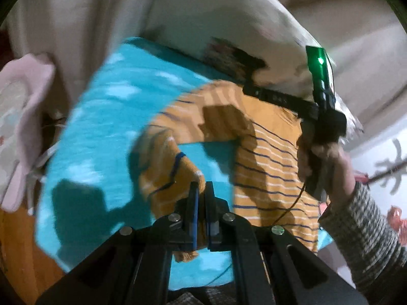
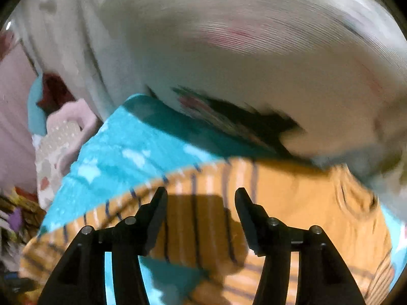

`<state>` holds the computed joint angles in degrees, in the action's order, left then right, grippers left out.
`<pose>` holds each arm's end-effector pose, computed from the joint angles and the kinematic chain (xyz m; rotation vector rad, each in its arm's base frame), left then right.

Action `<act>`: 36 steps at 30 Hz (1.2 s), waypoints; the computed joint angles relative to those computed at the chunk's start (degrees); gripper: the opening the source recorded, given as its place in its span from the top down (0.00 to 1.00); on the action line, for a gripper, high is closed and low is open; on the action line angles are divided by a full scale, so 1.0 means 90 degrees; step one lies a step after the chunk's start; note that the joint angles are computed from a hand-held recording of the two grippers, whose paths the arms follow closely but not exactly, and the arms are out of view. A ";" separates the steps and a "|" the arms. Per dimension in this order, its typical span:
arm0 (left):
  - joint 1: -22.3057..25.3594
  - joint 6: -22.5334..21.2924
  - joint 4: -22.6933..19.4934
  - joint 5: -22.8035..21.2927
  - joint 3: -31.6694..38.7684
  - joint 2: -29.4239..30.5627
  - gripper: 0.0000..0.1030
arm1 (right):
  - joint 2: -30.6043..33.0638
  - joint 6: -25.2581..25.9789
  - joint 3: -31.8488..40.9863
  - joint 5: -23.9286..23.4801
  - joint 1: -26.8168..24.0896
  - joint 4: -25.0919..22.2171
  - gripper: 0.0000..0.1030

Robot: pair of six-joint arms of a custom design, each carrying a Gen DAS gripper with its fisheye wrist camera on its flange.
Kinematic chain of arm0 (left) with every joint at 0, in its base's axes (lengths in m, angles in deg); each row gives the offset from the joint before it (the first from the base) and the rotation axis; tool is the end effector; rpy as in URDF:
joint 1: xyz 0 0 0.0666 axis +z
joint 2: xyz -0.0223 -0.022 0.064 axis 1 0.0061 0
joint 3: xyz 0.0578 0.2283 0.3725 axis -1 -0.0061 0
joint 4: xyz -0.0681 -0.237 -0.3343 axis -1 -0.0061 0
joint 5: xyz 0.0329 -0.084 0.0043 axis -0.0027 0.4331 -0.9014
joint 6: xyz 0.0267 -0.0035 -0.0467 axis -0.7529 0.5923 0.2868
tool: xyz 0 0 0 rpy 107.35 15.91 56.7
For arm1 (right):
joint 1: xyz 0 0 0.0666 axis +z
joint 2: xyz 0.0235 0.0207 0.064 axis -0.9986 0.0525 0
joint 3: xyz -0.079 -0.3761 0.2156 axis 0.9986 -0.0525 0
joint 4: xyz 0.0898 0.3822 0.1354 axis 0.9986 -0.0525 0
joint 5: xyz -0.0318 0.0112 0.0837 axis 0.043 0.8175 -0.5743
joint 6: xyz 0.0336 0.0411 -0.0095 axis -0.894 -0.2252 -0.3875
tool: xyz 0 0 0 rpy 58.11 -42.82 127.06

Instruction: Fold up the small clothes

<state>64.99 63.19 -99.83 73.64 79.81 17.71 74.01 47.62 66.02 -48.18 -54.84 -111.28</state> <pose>0.3313 -0.1691 0.5124 0.4990 2.6832 -0.7700 0.4898 0.2973 0.5374 0.2157 2.6327 0.0912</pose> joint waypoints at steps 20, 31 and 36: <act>-0.1937 0.0114 0.0345 0.1186 -0.0147 0.0372 0.46 | -0.4451 -0.4207 -0.3986 0.0519 0.0371 -0.0763 0.42; -0.0440 0.0500 0.0245 0.0657 -0.0569 -0.0142 0.40 | -0.3056 -0.2703 -0.3644 0.0186 0.1039 0.0236 0.42; -0.0508 0.0306 0.0234 0.0308 -0.0648 -0.0242 0.39 | -0.3076 -0.2924 -0.4021 -0.0342 0.0980 0.0525 0.68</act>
<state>60.42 65.95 -97.73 76.42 73.98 15.53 46.33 21.30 29.83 -51.25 -46.02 -106.55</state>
